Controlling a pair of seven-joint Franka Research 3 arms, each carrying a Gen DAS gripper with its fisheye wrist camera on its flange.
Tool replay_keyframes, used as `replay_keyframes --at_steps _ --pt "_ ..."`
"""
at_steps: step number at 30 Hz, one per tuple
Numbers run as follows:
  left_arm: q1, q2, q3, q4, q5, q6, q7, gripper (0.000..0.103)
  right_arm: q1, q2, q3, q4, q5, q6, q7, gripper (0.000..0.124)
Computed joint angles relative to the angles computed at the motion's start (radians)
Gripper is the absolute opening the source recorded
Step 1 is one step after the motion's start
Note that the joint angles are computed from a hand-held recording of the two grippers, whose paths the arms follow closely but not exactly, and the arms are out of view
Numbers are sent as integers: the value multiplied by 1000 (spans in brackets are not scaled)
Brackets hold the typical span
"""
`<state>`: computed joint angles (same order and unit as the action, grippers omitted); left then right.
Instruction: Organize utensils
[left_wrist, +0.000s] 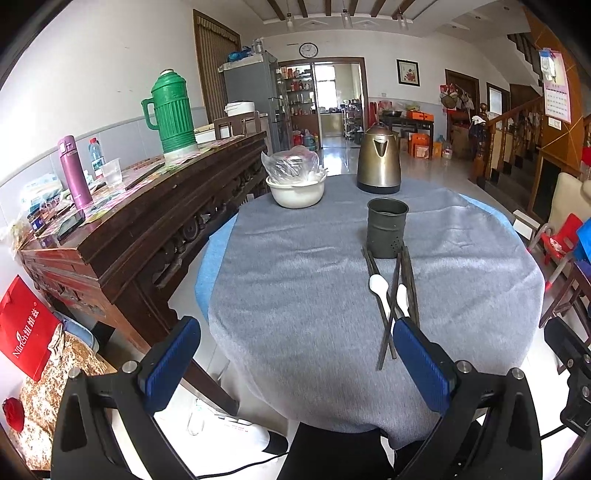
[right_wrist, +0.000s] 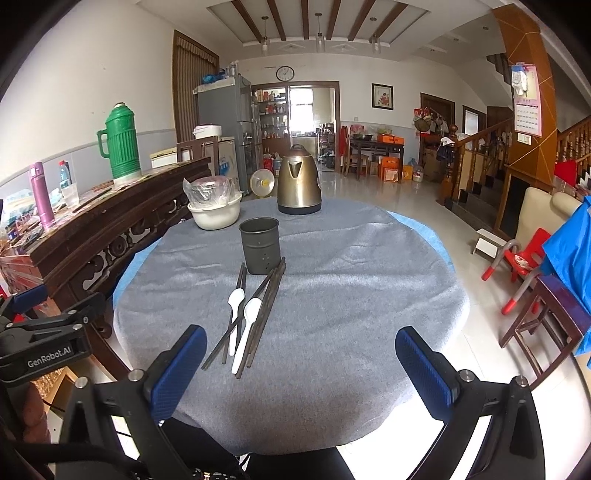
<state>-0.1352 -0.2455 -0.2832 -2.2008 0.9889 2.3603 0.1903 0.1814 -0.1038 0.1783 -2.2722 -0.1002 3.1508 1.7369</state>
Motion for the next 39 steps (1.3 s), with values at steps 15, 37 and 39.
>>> replay_keyframes --at_steps 15,37,39 --pt "-4 -1 -3 1 8 -3 -2 103 -42 2 19 6 -129 -2 99 103" --pt "-3 66 22 44 -30 9 36 103 49 77 -54 81 -18 -54 12 103" --pt "-2 87 30 61 -38 12 55 103 62 99 -68 107 -30 -67 22 103"
